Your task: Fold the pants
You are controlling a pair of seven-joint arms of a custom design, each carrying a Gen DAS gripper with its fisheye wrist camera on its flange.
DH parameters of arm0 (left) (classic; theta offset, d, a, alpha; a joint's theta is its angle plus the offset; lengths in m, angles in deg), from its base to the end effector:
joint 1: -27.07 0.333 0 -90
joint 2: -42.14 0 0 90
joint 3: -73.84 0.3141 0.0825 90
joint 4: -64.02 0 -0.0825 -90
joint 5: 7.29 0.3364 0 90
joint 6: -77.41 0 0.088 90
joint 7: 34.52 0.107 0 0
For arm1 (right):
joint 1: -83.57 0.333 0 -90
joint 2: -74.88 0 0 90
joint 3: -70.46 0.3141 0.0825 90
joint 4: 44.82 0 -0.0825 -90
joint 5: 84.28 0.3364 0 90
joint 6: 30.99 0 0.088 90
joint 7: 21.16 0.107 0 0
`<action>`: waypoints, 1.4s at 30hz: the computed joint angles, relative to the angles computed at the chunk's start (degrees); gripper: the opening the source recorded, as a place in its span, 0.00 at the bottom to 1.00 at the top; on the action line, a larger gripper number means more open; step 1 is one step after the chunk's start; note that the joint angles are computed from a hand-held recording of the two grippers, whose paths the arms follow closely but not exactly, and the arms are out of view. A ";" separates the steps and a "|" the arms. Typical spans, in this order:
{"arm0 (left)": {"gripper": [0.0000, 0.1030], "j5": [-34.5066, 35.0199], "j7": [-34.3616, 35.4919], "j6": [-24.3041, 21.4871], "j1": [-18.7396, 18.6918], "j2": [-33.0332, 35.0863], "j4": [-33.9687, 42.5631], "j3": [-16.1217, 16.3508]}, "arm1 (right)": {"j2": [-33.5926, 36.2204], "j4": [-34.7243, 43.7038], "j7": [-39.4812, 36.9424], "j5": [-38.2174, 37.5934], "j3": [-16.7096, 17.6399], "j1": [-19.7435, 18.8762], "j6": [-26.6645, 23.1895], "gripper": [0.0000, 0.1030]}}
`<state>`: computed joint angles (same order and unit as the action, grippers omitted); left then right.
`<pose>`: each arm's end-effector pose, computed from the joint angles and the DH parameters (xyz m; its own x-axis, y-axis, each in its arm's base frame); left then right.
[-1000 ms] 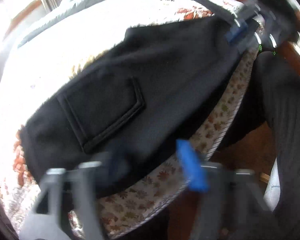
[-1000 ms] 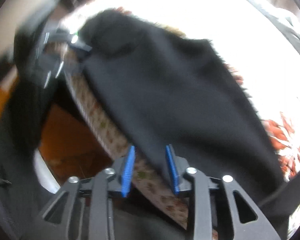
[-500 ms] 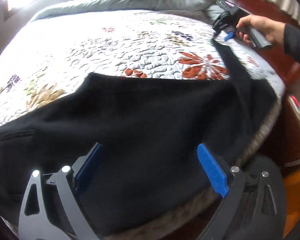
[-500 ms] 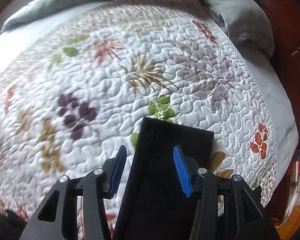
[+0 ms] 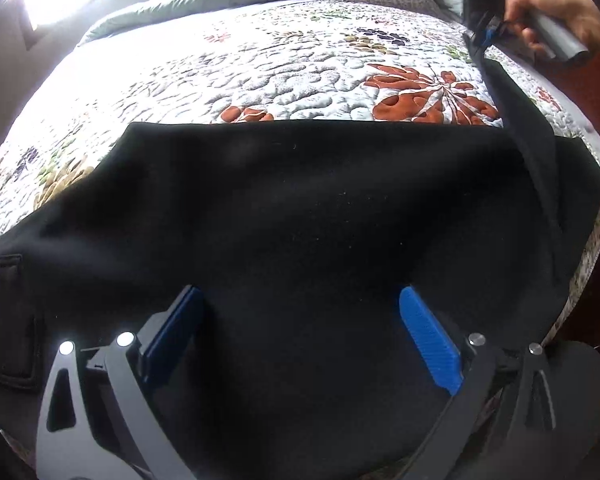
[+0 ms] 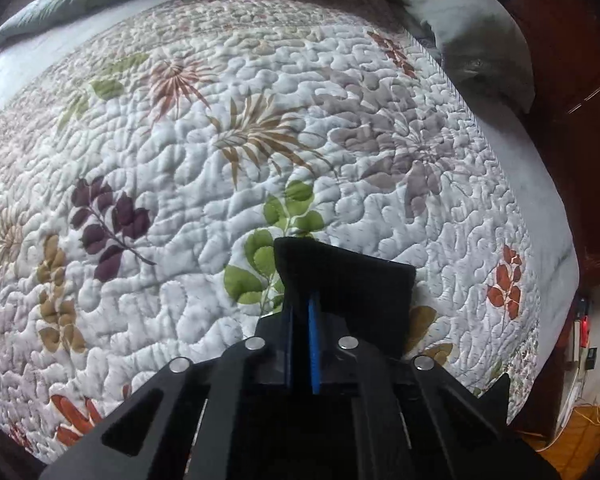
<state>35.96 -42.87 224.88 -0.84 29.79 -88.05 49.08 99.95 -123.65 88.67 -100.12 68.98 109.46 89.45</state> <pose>0.2306 -0.3178 0.3484 0.1736 -0.9848 -0.0076 -0.8520 -0.1463 -0.5028 0.6135 0.2680 0.5063 0.1565 -0.9731 0.1694 -0.9165 -0.2070 -0.3424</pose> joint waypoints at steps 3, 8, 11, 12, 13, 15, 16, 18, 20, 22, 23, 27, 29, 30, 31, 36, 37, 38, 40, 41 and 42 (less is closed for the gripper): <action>0.95 -0.57 0.38 0.67 -0.08 -0.97 -0.71 0.36 | -8.35 -6.95 -3.08 6.39 1.66 -3.67 6.42 0.05; 0.96 -0.46 -1.22 -0.59 0.06 -1.37 -0.61 -0.69 | -23.73 -21.81 -11.65 19.21 2.93 -9.60 18.45 0.05; 0.96 0.11 -2.70 -1.11 0.01 -1.39 -0.45 -1.03 | -32.45 -32.54 -20.43 31.44 1.37 -12.41 25.08 0.05; 0.96 0.31 -3.46 -1.22 -0.06 -1.61 -0.58 -1.20 | -35.43 -36.90 -25.07 37.47 -0.03 -12.72 27.54 0.05; 0.96 0.63 -4.00 -1.31 -0.15 -1.79 -0.74 -1.34 | -37.51 -40.40 -27.75 40.33 -0.84 -13.31 29.26 0.05; 0.96 1.54 -5.21 -1.52 -0.13 -1.78 -0.75 -1.61 | -40.75 -47.05 -33.25 47.51 -3.19 -13.68 32.25 0.05; 0.96 1.58 -5.44 -1.72 -0.31 -1.91 -0.81 -1.64 | -41.66 -49.41 -35.23 50.24 -4.10 -13.97 32.87 0.05; 0.96 1.78 -5.76 -2.20 -0.50 -1.74 -0.59 -1.69 | -42.92 -54.06 -40.61 57.62 -6.83 -13.91 33.92 0.05; 0.96 1.83 -5.90 -2.46 -0.73 -1.65 -0.45 -1.59 | -42.78 -56.69 -45.16 63.78 -8.78 -14.22 33.77 0.05; 0.96 2.05 -6.22 -2.24 -0.83 -1.79 -0.62 -1.48 | -42.10 -59.02 -50.12 70.99 -11.17 -14.59 32.84 0.05; 0.96 2.07 -6.27 -2.31 -0.91 -1.83 -0.63 -1.48 | -41.76 -59.74 -52.27 74.00 -12.02 -14.91 31.96 0.05; 0.96 2.12 -6.63 -2.14 -1.07 -2.10 -0.81 -1.41 | -40.51 -62.28 -59.36 83.74 -13.50 -16.80 29.47 0.05; 0.96 2.30 -6.94 -1.86 -1.08 -2.40 -1.08 -1.45 | -39.98 -63.04 -61.35 87.22 -13.75 -18.19 27.73 0.05; 0.96 2.39 -7.13 -1.75 -1.07 -2.51 -1.18 -1.51 | -39.78 -63.53 -62.41 89.32 -14.04 -18.92 26.47 0.05; 0.96 2.40 -7.15 -1.68 -1.08 -2.56 -1.22 -1.53 | -39.49 -63.90 -63.34 91.00 -14.19 -19.66 25.23 0.05; 0.96 1.79 -7.32 -0.03 -0.96 -3.76 -2.20 -1.26 | -37.08 -64.70 -66.12 99.07 -14.75 -23.49 17.45 0.21; 0.96 1.62 -7.26 0.22 -0.92 -3.99 -2.37 -1.28 | -36.67 -65.11 -66.14 100.26 -14.64 -24.26 15.97 0.30; 0.96 1.46 -7.19 0.37 -0.87 -4.12 -2.47 -1.35 | -36.51 -65.57 -66.27 101.28 -14.24 -24.91 15.06 0.31; 0.96 1.04 -7.11 0.92 -0.87 -4.68 -2.89 -1.43 | -36.61 -66.96 -67.08 103.35 -13.53 -26.19 12.47 0.36; 0.96 0.90 -7.17 1.21 -0.82 -4.97 -3.08 -1.50 | -36.80 -67.68 -67.78 104.20 -13.13 -26.84 11.29 0.36; 0.96 0.74 -7.29 1.68 -0.80 -5.51 -3.49 -1.53 | -37.24 -68.75 -68.61 105.20 -12.38 -27.17 10.18 0.36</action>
